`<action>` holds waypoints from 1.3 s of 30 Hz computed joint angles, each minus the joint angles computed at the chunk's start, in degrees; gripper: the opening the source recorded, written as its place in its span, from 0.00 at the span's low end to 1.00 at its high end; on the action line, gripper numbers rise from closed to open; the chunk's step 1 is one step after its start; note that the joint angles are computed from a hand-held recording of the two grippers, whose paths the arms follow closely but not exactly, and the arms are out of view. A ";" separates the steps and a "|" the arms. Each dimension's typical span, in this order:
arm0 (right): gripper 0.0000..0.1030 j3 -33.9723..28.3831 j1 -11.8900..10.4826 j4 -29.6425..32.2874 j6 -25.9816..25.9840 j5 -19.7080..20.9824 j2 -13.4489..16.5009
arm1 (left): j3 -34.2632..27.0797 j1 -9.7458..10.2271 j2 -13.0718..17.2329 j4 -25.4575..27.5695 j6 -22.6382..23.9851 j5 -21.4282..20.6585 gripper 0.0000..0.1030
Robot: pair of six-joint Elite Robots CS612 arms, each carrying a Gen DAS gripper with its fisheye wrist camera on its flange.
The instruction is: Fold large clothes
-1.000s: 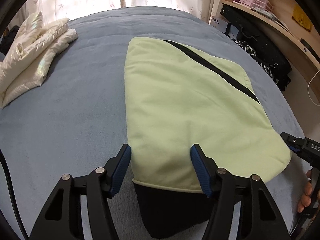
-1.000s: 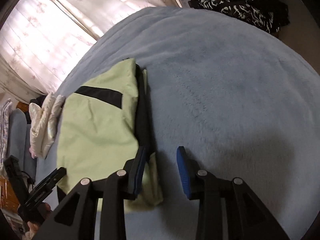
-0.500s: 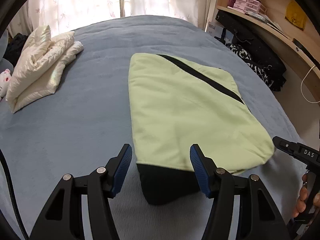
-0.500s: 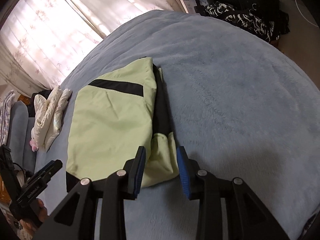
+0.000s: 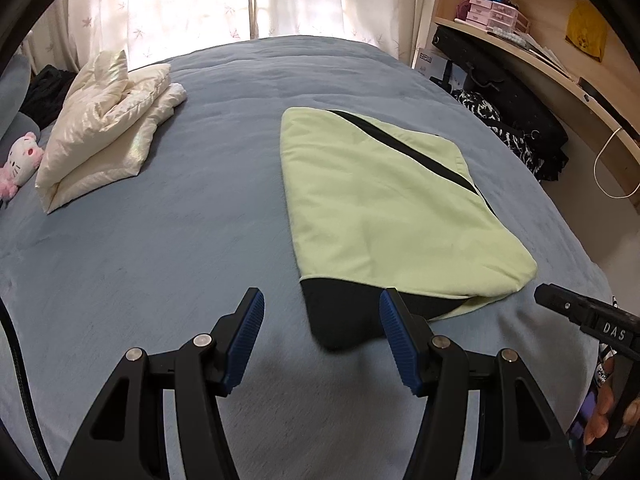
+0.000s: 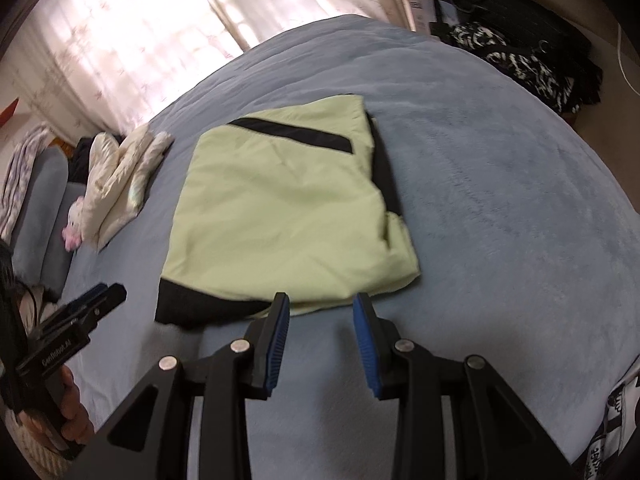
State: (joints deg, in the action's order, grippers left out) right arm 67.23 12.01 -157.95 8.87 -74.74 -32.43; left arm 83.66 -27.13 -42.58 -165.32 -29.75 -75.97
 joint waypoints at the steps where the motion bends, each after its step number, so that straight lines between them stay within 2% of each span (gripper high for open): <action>1: 0.32 0.09 0.18 0.20 -0.77 -0.25 -0.11 | 0.23 0.08 -0.12 -0.09 -0.16 -0.05 0.57; 3: 0.37 0.10 0.50 0.46 -2.11 -0.97 -0.25 | 0.46 0.22 -0.26 0.01 -0.63 -0.23 0.57; 7: 0.68 -0.41 1.06 0.51 -5.28 -3.50 -0.26 | 0.35 1.18 -0.06 0.12 -2.27 -3.06 0.58; 12: 0.73 -2.72 1.07 1.37 -7.91 -4.53 0.59 | -0.86 3.11 1.35 -1.87 -5.68 -10.53 0.75; 14: 0.78 -3.85 0.68 1.19 -8.05 -3.27 1.16 | -2.14 3.91 2.27 -1.97 -6.13 -13.79 0.77; 16: 0.80 -5.75 0.11 2.04 -7.25 -1.77 2.12 | -4.13 4.83 3.52 -0.98 -6.76 -17.34 0.77; 19: 0.80 -9.96 -0.96 6.06 -5.83 1.46 4.15 | -6.73 5.75 5.38 -0.59 -8.13 -20.45 0.77; 23: 0.80 -15.64 -1.38 11.76 -6.68 0.93 6.98 | -10.21 6.49 7.82 0.57 -8.98 -23.13 0.77; 27: 0.80 -21.61 -2.17 18.22 -7.29 4.40 10.31 | -14.25 7.07 10.63 2.37 -8.44 -25.57 0.77; 29: 0.80 -23.52 -2.27 19.30 -8.17 4.61 11.55 | -15.87 7.37 11.80 3.22 -8.45 -26.79 0.77; 35: 0.80 -30.29 -3.64 24.06 -6.64 13.59 16.13 | -20.29 7.99 14.97 5.98 -8.79 -29.31 0.77; 39: 0.73 -35.44 -4.13 27.87 -5.67 17.54 19.56 | -22.28 8.25 16.52 5.73 -8.18 -30.84 0.77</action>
State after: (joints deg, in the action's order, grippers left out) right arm 31.79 7.88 -130.07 3.19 -57.20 -12.88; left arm 61.38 -18.88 -26.06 -159.59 -37.93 -106.81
